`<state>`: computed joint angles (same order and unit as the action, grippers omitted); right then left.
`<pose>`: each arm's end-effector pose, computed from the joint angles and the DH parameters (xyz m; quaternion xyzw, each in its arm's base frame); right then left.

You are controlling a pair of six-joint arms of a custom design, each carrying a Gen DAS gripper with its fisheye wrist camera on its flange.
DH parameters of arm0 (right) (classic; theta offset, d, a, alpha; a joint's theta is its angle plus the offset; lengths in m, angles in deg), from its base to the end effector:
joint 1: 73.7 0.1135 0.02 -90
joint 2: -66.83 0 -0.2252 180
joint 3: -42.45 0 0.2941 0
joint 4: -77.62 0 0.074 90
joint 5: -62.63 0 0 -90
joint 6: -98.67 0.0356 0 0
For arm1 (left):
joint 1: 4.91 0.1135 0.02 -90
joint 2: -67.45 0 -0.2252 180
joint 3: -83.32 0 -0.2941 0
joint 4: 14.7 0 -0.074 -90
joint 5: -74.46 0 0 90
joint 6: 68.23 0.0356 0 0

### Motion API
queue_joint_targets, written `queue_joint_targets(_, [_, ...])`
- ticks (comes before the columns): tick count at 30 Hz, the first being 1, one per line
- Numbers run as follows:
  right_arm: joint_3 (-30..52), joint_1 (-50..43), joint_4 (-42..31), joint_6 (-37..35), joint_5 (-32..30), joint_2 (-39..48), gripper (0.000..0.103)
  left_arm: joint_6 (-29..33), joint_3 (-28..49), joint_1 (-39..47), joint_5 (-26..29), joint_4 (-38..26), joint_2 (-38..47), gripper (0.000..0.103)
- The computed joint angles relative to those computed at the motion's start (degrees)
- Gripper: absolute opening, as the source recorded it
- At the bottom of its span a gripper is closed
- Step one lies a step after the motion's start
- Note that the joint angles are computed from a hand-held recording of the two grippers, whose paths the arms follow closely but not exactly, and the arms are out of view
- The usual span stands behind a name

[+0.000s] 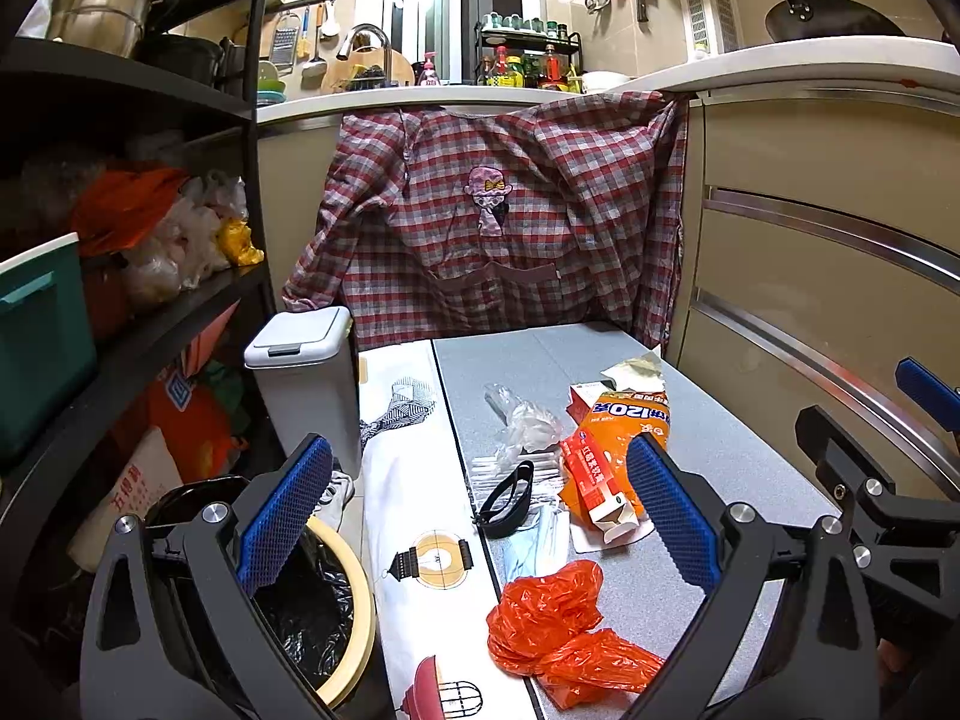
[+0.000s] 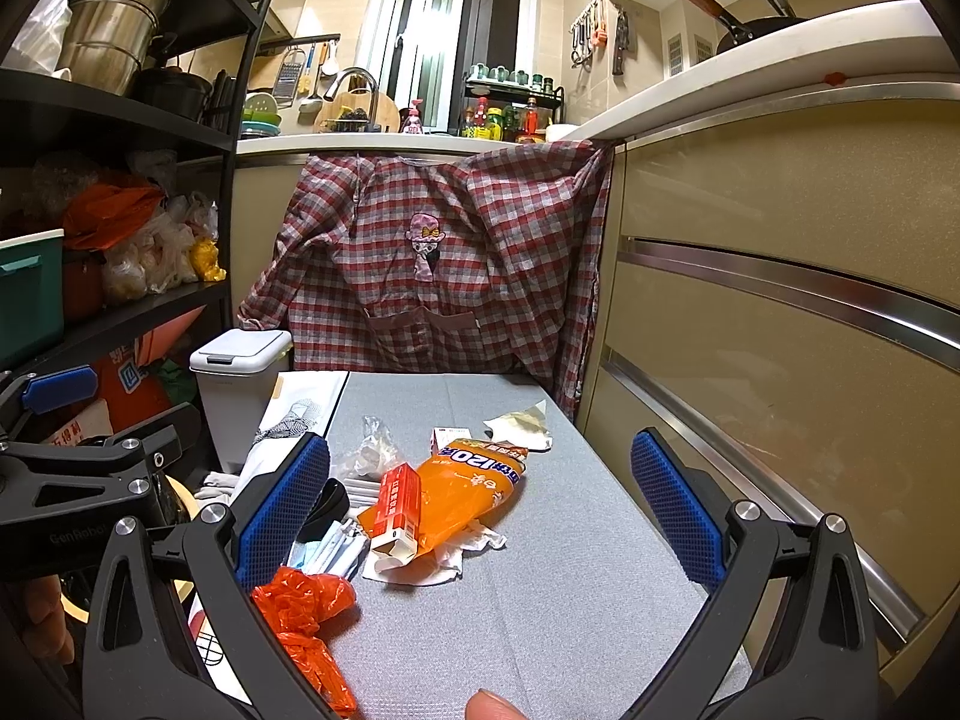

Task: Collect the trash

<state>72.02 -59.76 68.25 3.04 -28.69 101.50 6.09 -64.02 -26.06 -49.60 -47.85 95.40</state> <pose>0.2268 0.0571 0.1881 -0.1413 0.7778 0.0535 0.6101 0.1986 -0.0554 0.1939 -0.1105 0.8277 0.0842 0.5437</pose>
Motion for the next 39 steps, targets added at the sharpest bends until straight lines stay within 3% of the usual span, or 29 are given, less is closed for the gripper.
queue_joint_targets(28, [0.3, 0.6, -0.6, 0.0, 0.6, 0.1, 0.098, -2.5, 2.9, -2.7, -2.2, -2.2, 2.3, 0.095])
queue_joint_targets(33, [4.4, -2.5, 0.4, 0.5, -2.0, 8.5, 0.098, -2.0, 1.7, 3.2, 3.6, -2.4, 1.9, 0.095])
queue_joint_targets(39, [13.3, -3.9, 2.6, 2.0, -2.7, 25.4, 0.098, -2.5, 1.4, 11.3, 11.1, -1.1, 5.8, 0.095])
